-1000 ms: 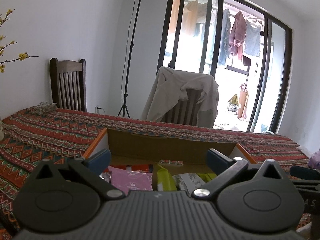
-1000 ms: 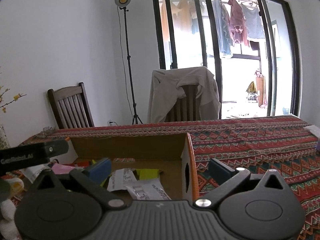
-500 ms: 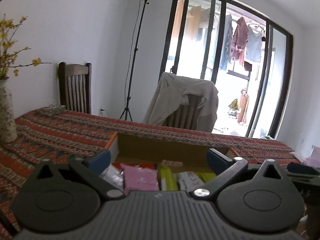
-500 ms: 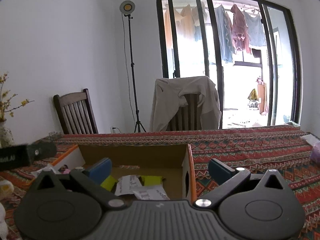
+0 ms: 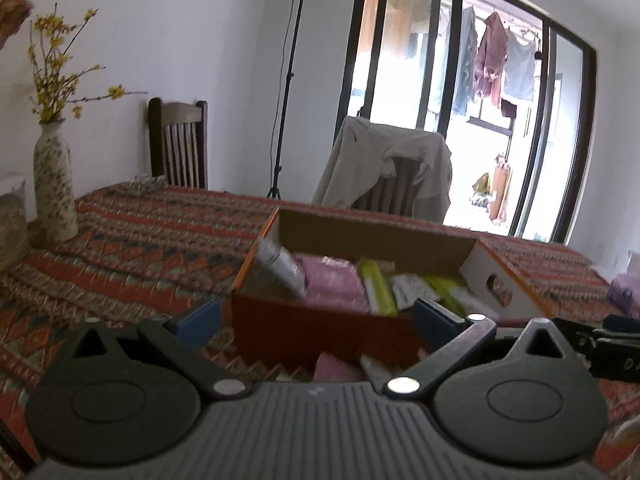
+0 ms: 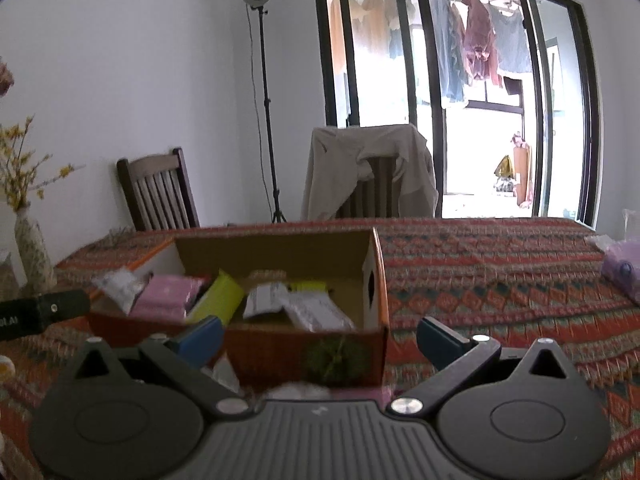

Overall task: Organize snacks
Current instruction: 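Move both tools back to the snack pile beside the box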

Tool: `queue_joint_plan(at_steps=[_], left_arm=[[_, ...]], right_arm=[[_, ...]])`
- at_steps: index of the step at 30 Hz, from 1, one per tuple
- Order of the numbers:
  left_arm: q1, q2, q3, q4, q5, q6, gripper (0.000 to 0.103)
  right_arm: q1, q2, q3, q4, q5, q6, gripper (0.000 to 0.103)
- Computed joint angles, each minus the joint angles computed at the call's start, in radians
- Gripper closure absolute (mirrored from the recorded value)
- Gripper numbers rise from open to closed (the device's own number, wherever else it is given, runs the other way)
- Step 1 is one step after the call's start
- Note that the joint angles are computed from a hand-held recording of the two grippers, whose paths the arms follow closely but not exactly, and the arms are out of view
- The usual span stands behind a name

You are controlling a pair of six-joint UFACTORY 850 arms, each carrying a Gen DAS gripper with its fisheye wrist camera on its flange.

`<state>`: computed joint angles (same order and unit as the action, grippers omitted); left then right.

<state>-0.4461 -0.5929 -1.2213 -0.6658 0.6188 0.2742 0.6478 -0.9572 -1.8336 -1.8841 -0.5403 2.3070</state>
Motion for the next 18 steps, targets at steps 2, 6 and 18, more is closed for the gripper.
queue_joint_plan(at_steps=[2,6,18], left_arm=[[-0.003,0.005,0.024,-0.016,0.012,0.018,0.0],[0.001,0.012,0.067,-0.02,0.02,0.018,0.0],[0.02,-0.012,0.083,-0.009,-0.022,-0.013,0.0]], right_arm=[[0.006,0.011,0.028,0.002,-0.001,0.006,0.0],[0.015,0.03,0.079,0.008,-0.003,0.02,0.0],[0.023,0.064,0.166,0.031,0.013,0.042,0.0]])
